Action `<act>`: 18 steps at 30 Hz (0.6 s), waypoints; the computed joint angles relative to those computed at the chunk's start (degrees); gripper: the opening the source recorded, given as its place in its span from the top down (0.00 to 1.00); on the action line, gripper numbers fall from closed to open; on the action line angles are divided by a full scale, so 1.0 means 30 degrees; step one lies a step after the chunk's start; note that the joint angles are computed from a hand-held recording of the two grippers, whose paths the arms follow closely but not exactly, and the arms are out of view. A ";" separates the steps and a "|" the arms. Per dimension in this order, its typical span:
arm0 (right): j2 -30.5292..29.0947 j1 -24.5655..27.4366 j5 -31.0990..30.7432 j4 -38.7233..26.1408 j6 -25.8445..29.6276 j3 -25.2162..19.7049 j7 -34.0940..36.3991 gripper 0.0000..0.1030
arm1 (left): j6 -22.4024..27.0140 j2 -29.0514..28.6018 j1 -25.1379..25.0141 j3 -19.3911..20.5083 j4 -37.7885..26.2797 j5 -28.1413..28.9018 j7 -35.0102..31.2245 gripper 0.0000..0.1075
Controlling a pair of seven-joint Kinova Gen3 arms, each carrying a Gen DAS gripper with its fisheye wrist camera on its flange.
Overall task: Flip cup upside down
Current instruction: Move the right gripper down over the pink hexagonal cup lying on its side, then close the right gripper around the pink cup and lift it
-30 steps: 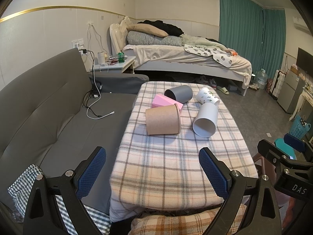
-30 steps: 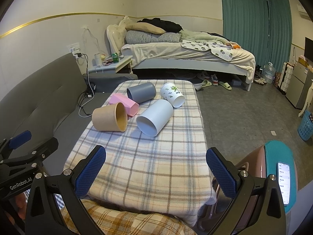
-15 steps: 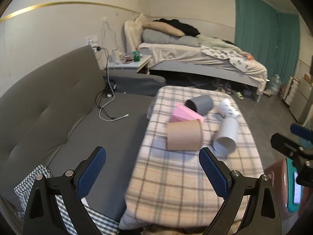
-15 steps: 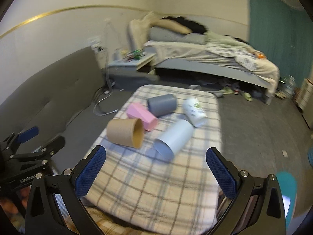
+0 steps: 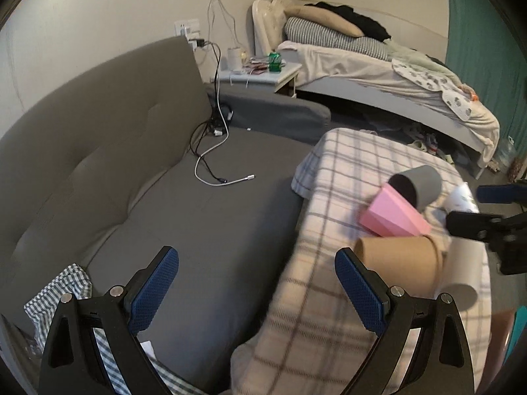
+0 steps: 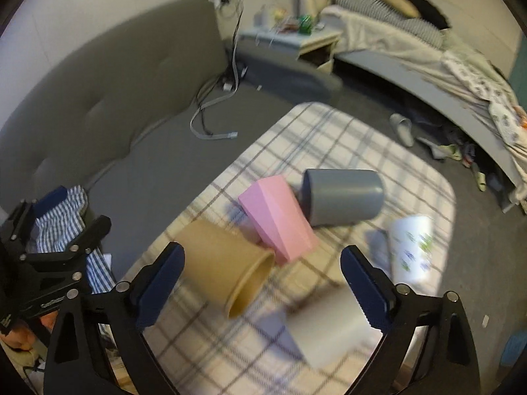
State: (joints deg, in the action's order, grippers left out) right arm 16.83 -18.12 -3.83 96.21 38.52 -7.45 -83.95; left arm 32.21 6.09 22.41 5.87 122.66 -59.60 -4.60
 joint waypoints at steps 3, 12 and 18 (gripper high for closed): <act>0.1860 -0.0159 0.0144 -0.1742 0.0929 -0.0229 0.0758 0.11 | -0.1012 0.0645 -0.0479 -0.0468 -0.0135 0.0069 -0.0235 0.08; 0.5509 -0.1097 0.1014 -0.5864 0.3745 0.0316 0.1311 0.19 | -0.3483 0.2122 -0.0295 -0.2418 -0.0333 -0.0147 -0.0678 0.08; 0.6907 -0.1761 0.1750 -0.7759 0.5158 0.0676 0.1244 0.20 | -0.4505 0.2665 0.0248 -0.3717 -0.0361 0.0045 -0.1017 0.08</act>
State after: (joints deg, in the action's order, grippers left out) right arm 37.55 -23.40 1.41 72.93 53.99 -5.43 -80.21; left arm 18.69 14.09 23.15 -5.28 121.58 -59.47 -7.65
